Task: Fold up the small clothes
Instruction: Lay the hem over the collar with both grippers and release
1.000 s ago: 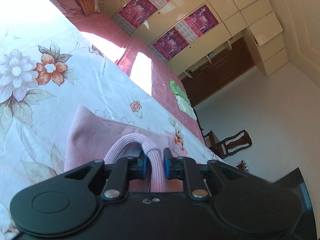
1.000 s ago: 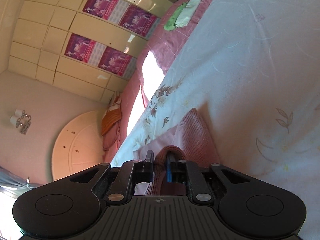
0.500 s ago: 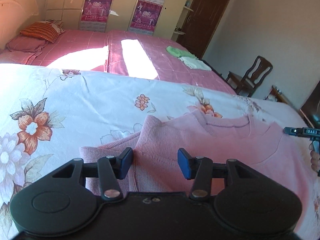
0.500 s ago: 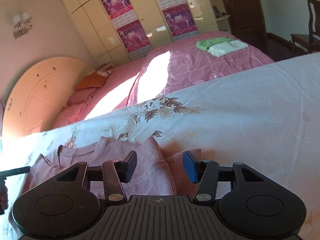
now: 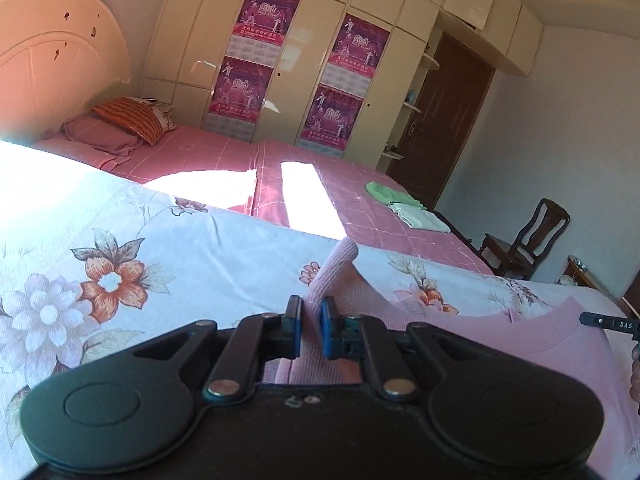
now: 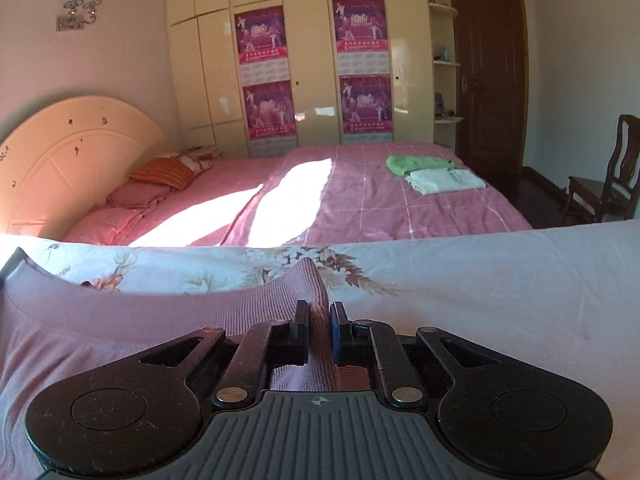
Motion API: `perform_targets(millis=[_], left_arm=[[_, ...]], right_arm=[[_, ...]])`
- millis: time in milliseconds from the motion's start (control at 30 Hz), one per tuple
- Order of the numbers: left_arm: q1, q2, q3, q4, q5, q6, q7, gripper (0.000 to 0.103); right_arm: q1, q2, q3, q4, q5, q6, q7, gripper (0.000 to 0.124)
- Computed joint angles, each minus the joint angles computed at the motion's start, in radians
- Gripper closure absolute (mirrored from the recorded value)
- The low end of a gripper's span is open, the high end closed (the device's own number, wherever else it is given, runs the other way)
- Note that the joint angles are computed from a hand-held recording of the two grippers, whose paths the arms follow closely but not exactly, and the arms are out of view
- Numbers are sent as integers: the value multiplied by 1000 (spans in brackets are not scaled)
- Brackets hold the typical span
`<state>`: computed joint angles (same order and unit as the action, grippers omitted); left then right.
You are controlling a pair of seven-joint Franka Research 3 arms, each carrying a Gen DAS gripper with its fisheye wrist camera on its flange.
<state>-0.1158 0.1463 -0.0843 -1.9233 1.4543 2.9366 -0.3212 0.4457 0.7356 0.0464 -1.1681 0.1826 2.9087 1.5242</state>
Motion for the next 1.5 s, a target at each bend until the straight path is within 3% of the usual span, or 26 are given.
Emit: perform_targets(millis=[133, 233, 333, 367, 400, 467, 533, 600, 667, 733, 767, 800, 833, 867, 933, 967, 1000, 1033, 1100, 1200, 1267, 1300, 1367, 1400, 1433, 1500], left_arm=[[6, 25, -4, 11, -143, -2, 160, 94], [26, 70, -42, 22, -441, -30, 467, 93], [-11, 48, -30, 28, -507, -120, 550, 73], [-32, 28, -29, 32, -440, -180, 516, 57], [-89, 3, 1, 36, -304, -224, 446, 48], [-102, 17, -16, 75, -203, -177, 409, 40], [-92, 121, -67, 180, -370, -95, 621, 37], [-98, 234, -129, 296, -531, -120, 856, 35], [-132, 291, -128, 353, -573, -174, 921, 32], [-163, 260, -73, 301, -558, -209, 877, 31], [-173, 219, -31, 235, -541, -167, 821, 24], [-148, 158, -20, 148, -473, -135, 694, 17], [-158, 103, 12, 79, -451, -156, 635, 16], [-173, 61, 44, 25, -447, -181, 616, 23], [-134, -3, 49, -67, -378, -104, 521, 25], [-122, -24, 40, -85, -365, -103, 502, 29], [-123, -42, 20, -85, -365, -153, 506, 31], [-143, -52, 14, -75, -349, -193, 496, 32], [-126, -55, -34, -58, -259, -147, 422, 29], [-166, 10, -80, 40, -187, -136, 391, 27], [-196, 84, -94, 108, -205, -106, 387, 24], [-204, 119, -104, 133, -284, -123, 455, 23], [-216, 186, -138, 187, -437, -238, 568, 25], [-257, 181, -102, 189, -409, -245, 555, 25], [-265, 172, -101, 188, -437, -257, 587, 26], [-293, 136, -57, 152, -369, -201, 488, 27]], right_arm=[[47, 13, -80, 30, 46, -62, -11, 115], [76, 76, -143, 140, 17, -203, 35, 115], [38, 67, -91, 154, -56, -244, 113, 114], [39, 35, -87, 114, -144, -219, 184, 104], [33, -11, -69, 38, -226, -148, 214, 87], [-29, -58, 70, -30, -184, -63, 66, 85], [-50, -28, 178, 27, -49, -146, -147, 85], [-20, 13, 200, 88, -25, -196, -211, 85], [42, 72, 150, 187, 33, -277, -279, 85], [128, 72, -6, 181, 14, -266, -247, 85], [150, 57, -74, 146, -43, -243, -161, 85], [153, 37, -126, 111, -88, -246, -60, 85], [134, 15, -143, 79, -92, -262, -11, 85], [107, -14, -134, 34, -53, -257, -29, 85], [76, -67, -109, -35, -45, -254, -75, 85], [94, -97, -130, -78, -59, -227, -72, 85], [97, -139, -122, -143, -78, -167, -53, 85], [77, -184, -79, -212, -38, -106, -92, 85], [26, -251, 27, -300, 69, -56, -204, 85], [-39, -337, 192, -434, 197, 16, -370, 85], [27, -359, 156, -480, 223, 33, -382, 85], [89, -350, 91, -475, 135, -10, -302, 85], [208, -320, -34, -476, -1, 0, -185, 85], [236, -318, -63, -482, -28, 17, -168, 85], [229, -319, -58, -467, -46, -11, -142, 85], [191, -347, -12, -494, 27, 37, -187, 85]])
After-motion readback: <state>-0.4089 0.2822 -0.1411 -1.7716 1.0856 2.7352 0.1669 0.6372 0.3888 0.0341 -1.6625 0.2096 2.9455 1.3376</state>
